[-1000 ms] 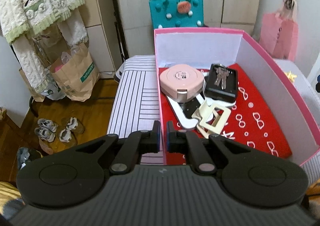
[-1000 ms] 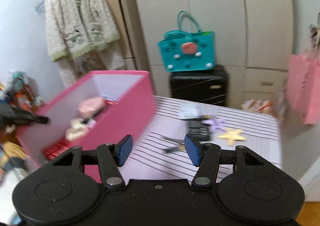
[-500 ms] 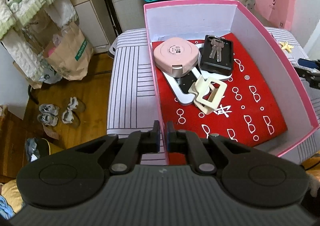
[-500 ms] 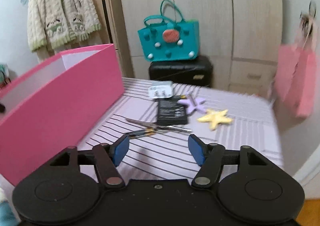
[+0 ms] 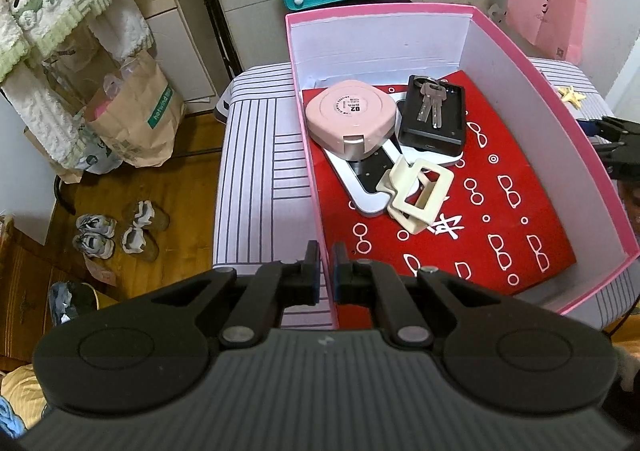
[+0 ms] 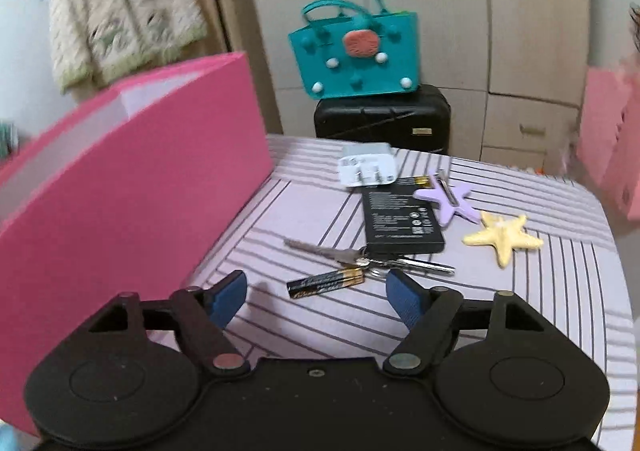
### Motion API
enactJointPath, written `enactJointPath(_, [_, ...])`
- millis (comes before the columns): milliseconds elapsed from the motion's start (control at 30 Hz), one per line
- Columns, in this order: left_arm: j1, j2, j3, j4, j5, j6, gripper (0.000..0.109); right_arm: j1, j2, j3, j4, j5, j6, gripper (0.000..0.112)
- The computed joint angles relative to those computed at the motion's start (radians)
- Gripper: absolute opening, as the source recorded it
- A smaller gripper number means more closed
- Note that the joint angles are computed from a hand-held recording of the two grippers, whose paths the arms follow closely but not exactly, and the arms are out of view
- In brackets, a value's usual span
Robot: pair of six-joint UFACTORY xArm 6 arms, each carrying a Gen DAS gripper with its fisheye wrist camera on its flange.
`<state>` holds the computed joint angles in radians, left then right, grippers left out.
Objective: Organize rigid objects
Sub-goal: 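Grasp the AA battery on the table with the right gripper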
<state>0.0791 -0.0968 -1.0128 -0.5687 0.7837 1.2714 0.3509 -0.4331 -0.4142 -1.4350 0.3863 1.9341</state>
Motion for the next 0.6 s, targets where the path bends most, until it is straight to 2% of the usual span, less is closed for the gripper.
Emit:
enactJointPath(67, [0.0,-0.002,0.003,-0.003,-0.003,0.005,0.005,0.035,0.013,-0.011,0.015,0.062,-0.032,0.072])
enactJointPath(133, [0.001,-0.002,0.005,-0.012,-0.005,0.005,0.005,0.031,0.015,-0.014,0.015,0.061,-0.045,0.072])
enactJointPath(200, [0.002,-0.007,0.015,-0.029,-0.014,0.02,0.005,0.017,0.0,-0.006,0.026,0.05,-0.055,0.061])
enactJointPath(233, [0.004,-0.008,0.017,-0.035,-0.016,0.026,0.005,0.031,-0.006,-0.004,0.054,0.082,-0.084,0.051])
enactJointPath(267, [0.006,-0.008,0.017,-0.041,-0.014,0.027,0.005,0.038,-0.013,0.0,0.063,0.097,-0.102,0.048])
enactJointPath(600, [0.012,0.005,0.0,-0.05,0.004,0.023,0.005,0.076,-0.119,0.045,0.122,0.096,-0.125,0.048])
